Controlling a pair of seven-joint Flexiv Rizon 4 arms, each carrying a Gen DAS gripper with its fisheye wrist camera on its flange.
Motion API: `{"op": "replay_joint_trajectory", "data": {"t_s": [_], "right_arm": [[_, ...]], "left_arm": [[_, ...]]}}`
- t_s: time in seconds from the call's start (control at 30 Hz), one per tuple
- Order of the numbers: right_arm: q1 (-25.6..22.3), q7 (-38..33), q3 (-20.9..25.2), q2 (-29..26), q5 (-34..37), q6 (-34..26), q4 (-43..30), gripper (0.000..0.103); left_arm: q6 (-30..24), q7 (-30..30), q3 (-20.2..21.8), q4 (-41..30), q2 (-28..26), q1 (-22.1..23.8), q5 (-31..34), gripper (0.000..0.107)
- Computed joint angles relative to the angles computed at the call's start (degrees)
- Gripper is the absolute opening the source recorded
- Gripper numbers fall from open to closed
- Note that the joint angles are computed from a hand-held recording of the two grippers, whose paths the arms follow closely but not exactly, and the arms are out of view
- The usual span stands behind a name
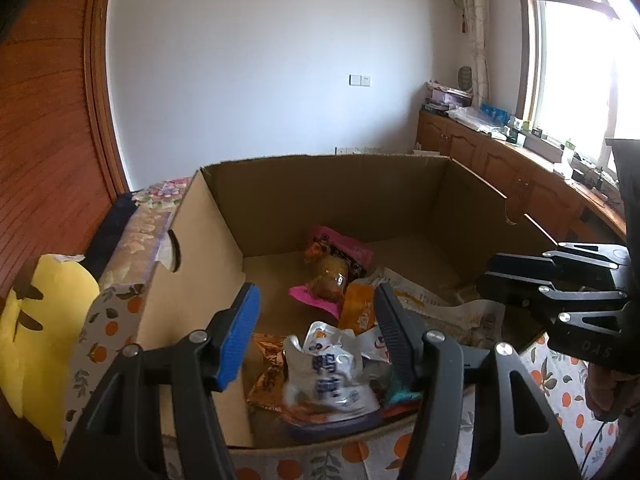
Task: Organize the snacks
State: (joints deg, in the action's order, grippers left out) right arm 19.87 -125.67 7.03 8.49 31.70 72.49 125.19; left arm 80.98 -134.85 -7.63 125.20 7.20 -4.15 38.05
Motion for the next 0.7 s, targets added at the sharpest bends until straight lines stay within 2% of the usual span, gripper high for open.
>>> {"op": "replay_joint_trajectory", "data": {"t_s": [0.17, 0.5, 0.7], "right_arm": [[0.0, 2.1, 0.1, 4.4, -0.8, -0.8, 1.8, 0.026], [1.5, 11.3, -1.4, 23.9, -5.3, -5.1, 10.2, 0.027], [-0.2, 19.2, 1.8, 33.4, -10.4, -3.8, 16.6, 0.032]], "left_arm": [[-2.8, -0.9, -1.3, 1.9, 5.3, -0.1, 0.2, 0.059], [-10.6, 2.8, -7.6, 8.3, 21.3, 0.8, -6.0, 0.06], [-15.8, 2.9, -12.0, 12.4, 31.3, 1.8, -9.6, 0.062]]}}
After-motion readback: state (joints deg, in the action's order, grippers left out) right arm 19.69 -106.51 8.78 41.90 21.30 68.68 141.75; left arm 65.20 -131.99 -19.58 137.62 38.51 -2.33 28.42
